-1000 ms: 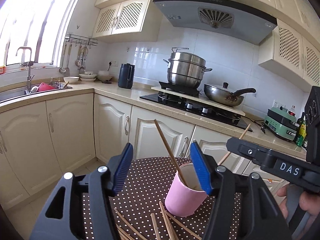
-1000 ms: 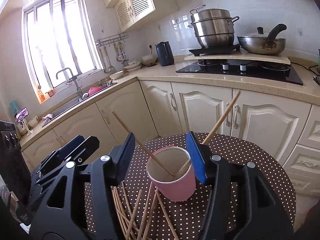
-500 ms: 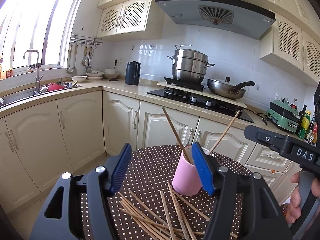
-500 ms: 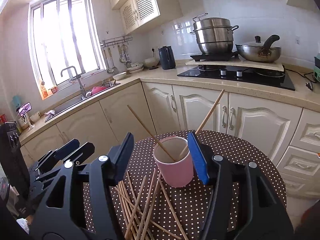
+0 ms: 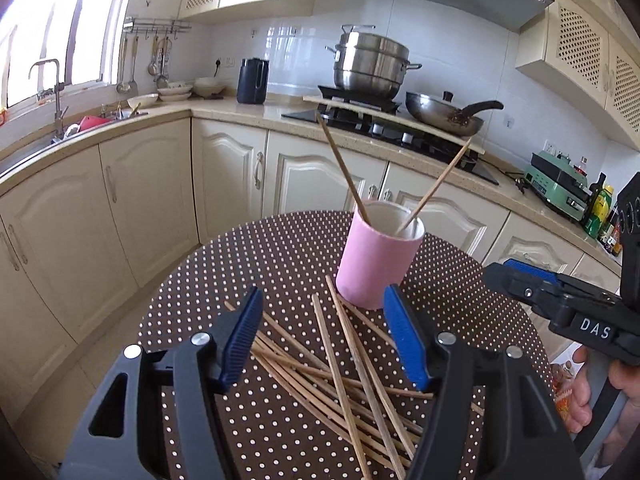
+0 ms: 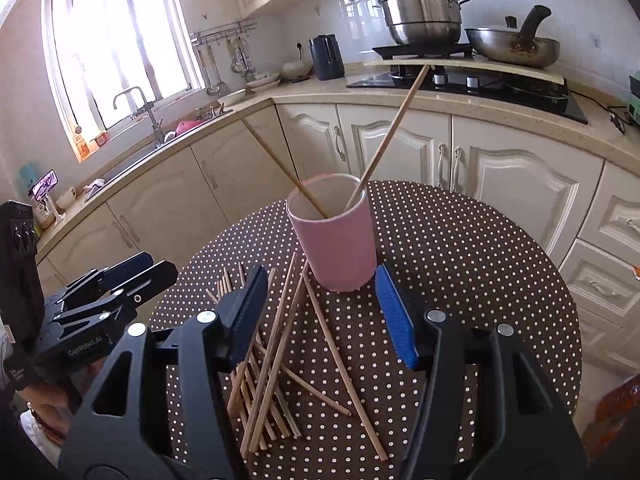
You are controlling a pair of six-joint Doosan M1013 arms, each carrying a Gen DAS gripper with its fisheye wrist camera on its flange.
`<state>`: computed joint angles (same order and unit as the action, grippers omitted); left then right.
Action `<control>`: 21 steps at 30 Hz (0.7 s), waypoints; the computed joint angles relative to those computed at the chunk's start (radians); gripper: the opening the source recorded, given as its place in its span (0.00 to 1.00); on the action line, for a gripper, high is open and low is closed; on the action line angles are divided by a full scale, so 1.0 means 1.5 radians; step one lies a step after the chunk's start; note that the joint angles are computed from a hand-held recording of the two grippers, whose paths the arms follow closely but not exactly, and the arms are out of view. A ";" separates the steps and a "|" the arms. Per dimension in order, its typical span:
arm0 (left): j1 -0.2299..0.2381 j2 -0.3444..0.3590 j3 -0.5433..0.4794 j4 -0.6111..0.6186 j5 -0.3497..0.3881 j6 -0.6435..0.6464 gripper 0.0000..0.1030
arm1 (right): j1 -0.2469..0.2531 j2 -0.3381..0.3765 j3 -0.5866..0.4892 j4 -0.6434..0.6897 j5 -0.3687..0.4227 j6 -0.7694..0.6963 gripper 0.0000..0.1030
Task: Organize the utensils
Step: 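Open the right gripper and pull it back from the cup, then grasp another chopstick from the pile with the right gripper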
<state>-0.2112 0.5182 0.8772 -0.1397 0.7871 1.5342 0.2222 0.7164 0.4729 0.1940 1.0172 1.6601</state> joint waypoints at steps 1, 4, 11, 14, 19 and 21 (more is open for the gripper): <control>0.000 0.008 -0.012 0.003 0.024 -0.005 0.60 | -0.001 0.003 -0.003 0.003 0.012 -0.001 0.54; 0.002 0.036 -0.049 -0.009 0.104 0.003 0.60 | -0.004 0.017 -0.021 0.014 0.051 -0.004 0.54; -0.004 0.089 -0.121 -0.003 0.245 0.002 0.47 | -0.010 0.059 -0.082 0.031 0.141 -0.002 0.54; -0.008 0.107 -0.147 0.004 0.282 0.000 0.45 | -0.012 0.075 -0.106 0.041 0.169 -0.004 0.54; -0.010 0.139 -0.197 0.002 0.335 -0.016 0.38 | -0.013 0.096 -0.141 0.043 0.205 -0.003 0.54; -0.012 0.153 -0.219 0.015 0.356 -0.025 0.34 | -0.014 0.106 -0.160 0.048 0.222 -0.001 0.54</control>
